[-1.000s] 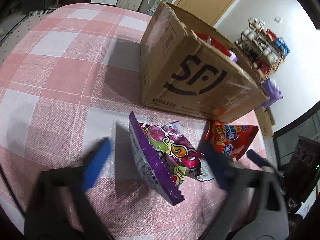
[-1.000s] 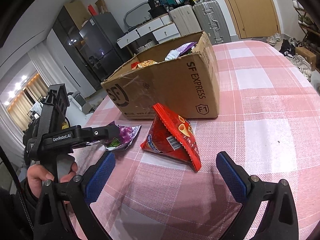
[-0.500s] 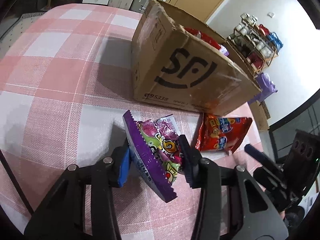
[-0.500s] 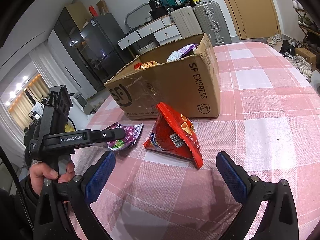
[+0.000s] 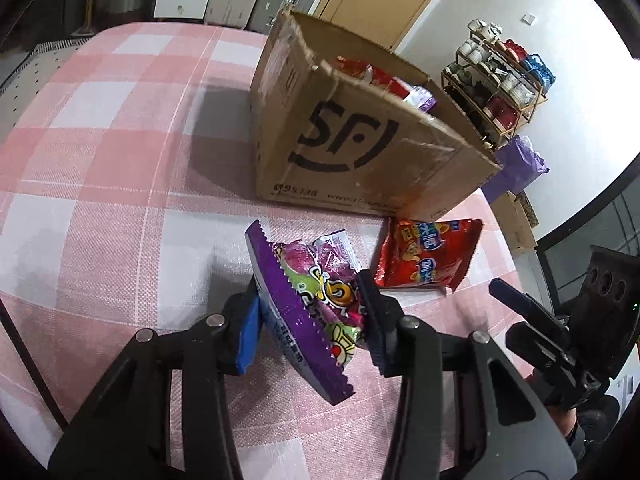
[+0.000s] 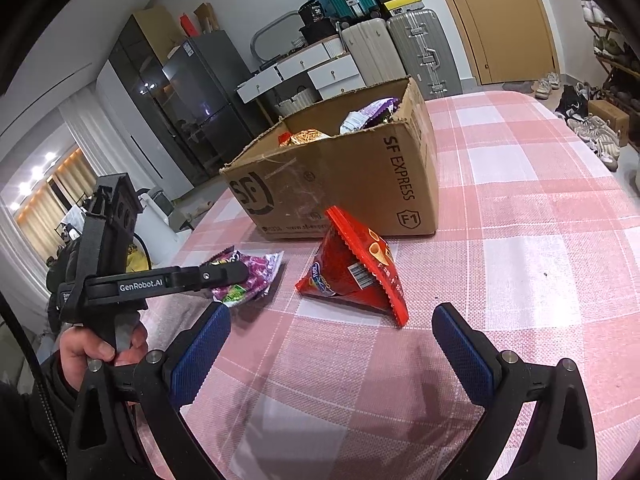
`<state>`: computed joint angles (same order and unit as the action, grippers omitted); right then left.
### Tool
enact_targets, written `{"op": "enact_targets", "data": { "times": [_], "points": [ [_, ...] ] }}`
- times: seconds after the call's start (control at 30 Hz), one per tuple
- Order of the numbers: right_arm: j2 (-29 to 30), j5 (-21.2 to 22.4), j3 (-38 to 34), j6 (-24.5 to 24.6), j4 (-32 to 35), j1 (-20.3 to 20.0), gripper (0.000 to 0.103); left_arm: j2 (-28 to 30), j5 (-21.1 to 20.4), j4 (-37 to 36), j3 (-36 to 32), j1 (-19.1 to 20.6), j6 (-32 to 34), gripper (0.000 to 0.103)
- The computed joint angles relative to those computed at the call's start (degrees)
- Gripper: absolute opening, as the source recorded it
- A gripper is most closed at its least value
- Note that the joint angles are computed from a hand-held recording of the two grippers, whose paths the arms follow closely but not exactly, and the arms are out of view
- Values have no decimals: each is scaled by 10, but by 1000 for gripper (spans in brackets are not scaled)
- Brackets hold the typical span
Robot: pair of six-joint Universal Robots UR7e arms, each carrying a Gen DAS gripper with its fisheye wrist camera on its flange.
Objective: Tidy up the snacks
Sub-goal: 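Grasp the red chip bag with the right gripper while the left gripper holds the candy bag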
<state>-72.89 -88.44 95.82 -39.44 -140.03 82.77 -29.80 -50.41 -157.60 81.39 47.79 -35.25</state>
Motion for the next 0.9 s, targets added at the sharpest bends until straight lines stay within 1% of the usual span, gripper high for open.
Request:
{"op": "enact_targets", "data": {
  "times": [0.27,0.5,0.73,0.9],
  "points": [
    [-8,-5,7,-3,-2,4,102,-24,7,-26,39,-16,7,40],
    [-2,-38,9,9,-13,9,102,-41,-3,-55,68,-20,15,41],
    [15,-61,-2,13,-12,15,102,-64,-9,-89,108,-23,17,41],
    [40,-71,-25,17,-8,19,102,-75,-9,-100,131,-24,9,41]
  ]
}}
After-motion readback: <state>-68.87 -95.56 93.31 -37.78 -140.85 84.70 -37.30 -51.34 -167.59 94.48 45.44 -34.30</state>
